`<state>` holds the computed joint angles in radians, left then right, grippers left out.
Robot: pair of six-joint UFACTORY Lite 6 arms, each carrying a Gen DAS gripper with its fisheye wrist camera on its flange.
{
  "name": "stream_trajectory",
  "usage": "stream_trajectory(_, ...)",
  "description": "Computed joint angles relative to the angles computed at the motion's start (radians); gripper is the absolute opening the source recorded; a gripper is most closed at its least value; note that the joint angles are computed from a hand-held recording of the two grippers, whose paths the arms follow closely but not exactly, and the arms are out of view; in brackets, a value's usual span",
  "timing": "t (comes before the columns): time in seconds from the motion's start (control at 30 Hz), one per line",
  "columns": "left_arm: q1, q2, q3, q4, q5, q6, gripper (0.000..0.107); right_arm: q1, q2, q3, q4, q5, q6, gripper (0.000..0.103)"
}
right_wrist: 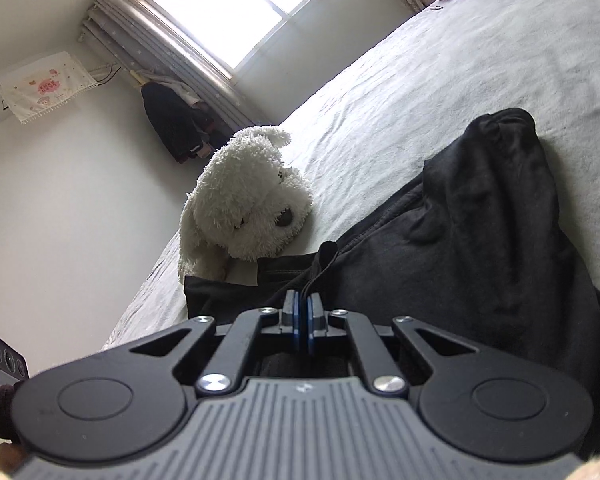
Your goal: Fold clothes
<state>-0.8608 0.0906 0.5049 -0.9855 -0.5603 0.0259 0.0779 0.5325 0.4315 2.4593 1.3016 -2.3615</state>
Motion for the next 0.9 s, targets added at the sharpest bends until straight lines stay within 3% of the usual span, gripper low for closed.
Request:
stream_trajectory(0.27,0.156,0.145,0.104,0.244,0.002,-0.197,0.059,-0.034,0.031,0.008,-0.054,0.058,0.016,0.006)
stream_trajectory(0.4,0.125,0.204,0.189,0.099,0.009,-0.049,0.057,-0.053,0.036,0.007,-0.081,0.062,0.028,0.006)
stream_trajectory(0.43,0.100,0.225,0.217,0.009,0.000,0.045,0.055,-0.052,0.032,0.002,-0.078,0.063,0.022,0.006)
stream_trajectory(0.5,0.054,0.268,0.276,-0.158,-0.028,0.222,0.039,-0.049,0.026,-0.009,-0.072,0.064,0.009,0.006)
stream_trajectory(0.57,0.015,0.308,0.325,-0.264,-0.057,0.348,0.000,-0.043,0.015,-0.020,-0.064,0.065,-0.001,0.006)
stream_trajectory(0.67,-0.035,0.327,0.354,-0.383,-0.125,0.429,0.000,-0.041,-0.022,-0.041,-0.069,0.064,-0.010,0.006)
stream_trajectory(0.8,-0.041,0.310,0.338,-0.449,-0.144,0.421,0.000,-0.058,-0.069,-0.068,-0.086,0.096,-0.010,0.005)
stream_trajectory(0.9,-0.043,0.333,0.347,-0.460,-0.144,0.448,0.001,-0.008,-0.060,-0.047,-0.011,0.016,-0.002,0.005)
